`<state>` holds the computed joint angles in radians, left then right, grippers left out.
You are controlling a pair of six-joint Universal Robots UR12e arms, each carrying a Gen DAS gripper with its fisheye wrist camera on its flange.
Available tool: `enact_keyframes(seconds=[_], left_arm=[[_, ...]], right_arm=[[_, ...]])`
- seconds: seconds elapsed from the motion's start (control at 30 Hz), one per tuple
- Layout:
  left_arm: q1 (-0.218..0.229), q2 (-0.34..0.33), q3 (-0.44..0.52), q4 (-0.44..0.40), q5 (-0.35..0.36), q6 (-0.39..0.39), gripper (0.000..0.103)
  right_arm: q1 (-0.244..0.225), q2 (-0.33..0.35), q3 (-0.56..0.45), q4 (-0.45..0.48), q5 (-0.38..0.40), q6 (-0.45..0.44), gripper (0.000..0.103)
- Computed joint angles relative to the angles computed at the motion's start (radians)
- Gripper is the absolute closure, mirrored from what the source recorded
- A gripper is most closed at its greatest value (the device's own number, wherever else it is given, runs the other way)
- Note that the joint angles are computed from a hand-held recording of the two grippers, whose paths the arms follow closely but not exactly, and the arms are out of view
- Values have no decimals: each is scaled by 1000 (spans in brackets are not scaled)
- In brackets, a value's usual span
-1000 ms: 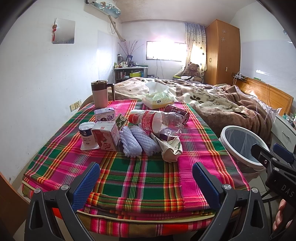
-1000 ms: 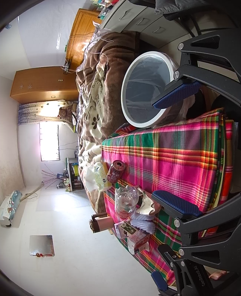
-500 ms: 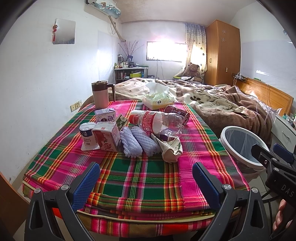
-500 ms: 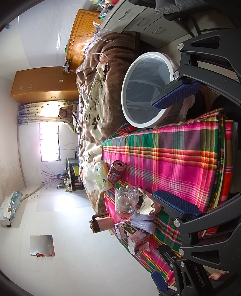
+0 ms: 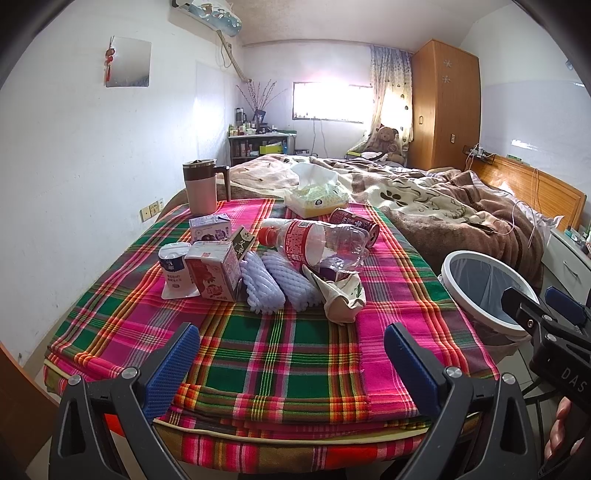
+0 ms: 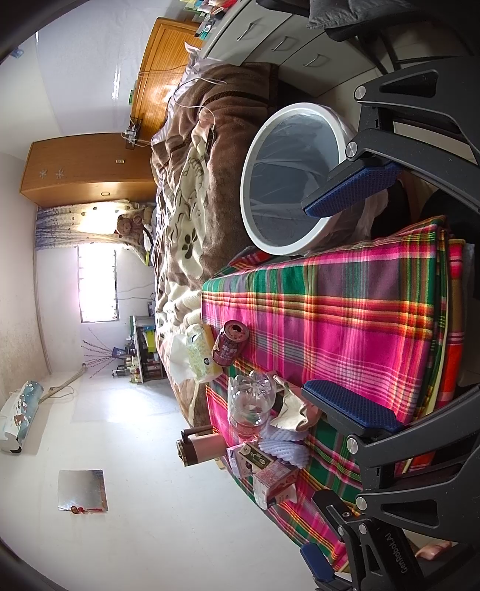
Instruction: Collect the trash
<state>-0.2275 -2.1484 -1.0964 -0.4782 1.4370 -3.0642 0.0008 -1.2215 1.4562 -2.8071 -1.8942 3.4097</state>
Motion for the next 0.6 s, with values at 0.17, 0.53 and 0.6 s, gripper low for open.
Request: enact_keyframes(seconds=[0.17,0.53,0.6], left_arm=[[13,-11,14,-27,-35,-11,2],[66,-78,101,-107,-34,-49,2],[77,-95,128,-118,-32,-58,2]], right_arm=[[-2,15,-11,-7,26,-17,12],[-12,80,-77,-12,171,-45,12],[-11,89,-95,18,188,-41,12]])
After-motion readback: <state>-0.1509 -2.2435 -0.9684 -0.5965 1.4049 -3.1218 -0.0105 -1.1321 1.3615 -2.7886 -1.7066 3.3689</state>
